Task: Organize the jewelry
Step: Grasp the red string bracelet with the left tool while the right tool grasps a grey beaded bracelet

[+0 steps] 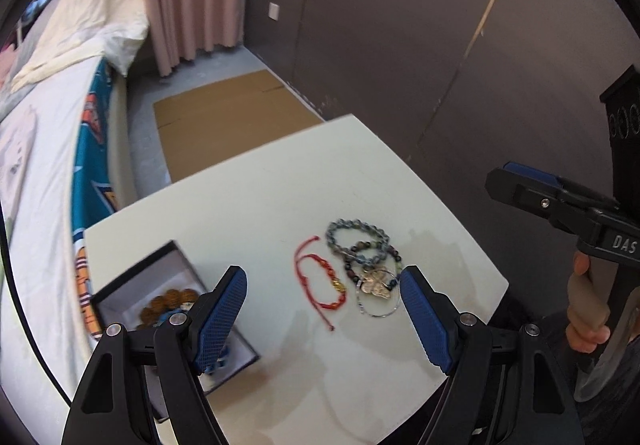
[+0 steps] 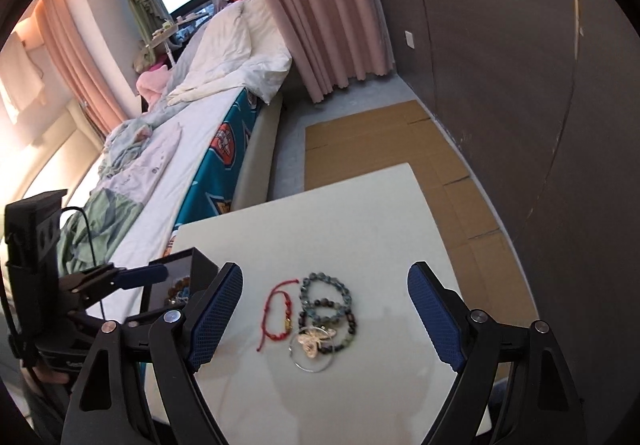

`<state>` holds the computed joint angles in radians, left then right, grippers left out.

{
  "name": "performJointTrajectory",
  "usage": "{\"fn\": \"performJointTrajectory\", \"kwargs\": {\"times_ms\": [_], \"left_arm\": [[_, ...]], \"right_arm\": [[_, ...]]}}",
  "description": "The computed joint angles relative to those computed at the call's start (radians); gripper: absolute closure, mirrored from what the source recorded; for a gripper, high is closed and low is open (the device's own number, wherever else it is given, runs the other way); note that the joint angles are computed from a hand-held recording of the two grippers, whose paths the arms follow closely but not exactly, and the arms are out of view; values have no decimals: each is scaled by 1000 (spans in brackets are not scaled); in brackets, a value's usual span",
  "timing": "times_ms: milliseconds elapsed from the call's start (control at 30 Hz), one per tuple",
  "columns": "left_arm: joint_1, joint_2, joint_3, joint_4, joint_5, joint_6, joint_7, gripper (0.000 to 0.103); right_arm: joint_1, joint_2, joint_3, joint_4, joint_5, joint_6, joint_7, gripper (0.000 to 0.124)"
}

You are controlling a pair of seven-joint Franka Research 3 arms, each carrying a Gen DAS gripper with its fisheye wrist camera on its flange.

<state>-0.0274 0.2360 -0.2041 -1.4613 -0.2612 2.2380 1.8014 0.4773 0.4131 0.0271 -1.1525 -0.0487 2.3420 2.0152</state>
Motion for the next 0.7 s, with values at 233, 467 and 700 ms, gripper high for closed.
{"fn": "performJointTrajectory", "kwargs": {"times_ms": [233, 467, 700], "left_arm": [[-41, 90, -5, 93, 93, -79, -68, 43], [-62, 182, -10, 192, 141, -164, -155, 63], [-93, 228, -8, 232, 216, -187, -193, 69]], "right_arm": [[-44, -56, 15, -108, 63, 31, -31, 39], [-75, -53, 23, -123, 123, 13, -57, 39], [-88, -31, 33, -102, 159, -25, -97, 39]]}}
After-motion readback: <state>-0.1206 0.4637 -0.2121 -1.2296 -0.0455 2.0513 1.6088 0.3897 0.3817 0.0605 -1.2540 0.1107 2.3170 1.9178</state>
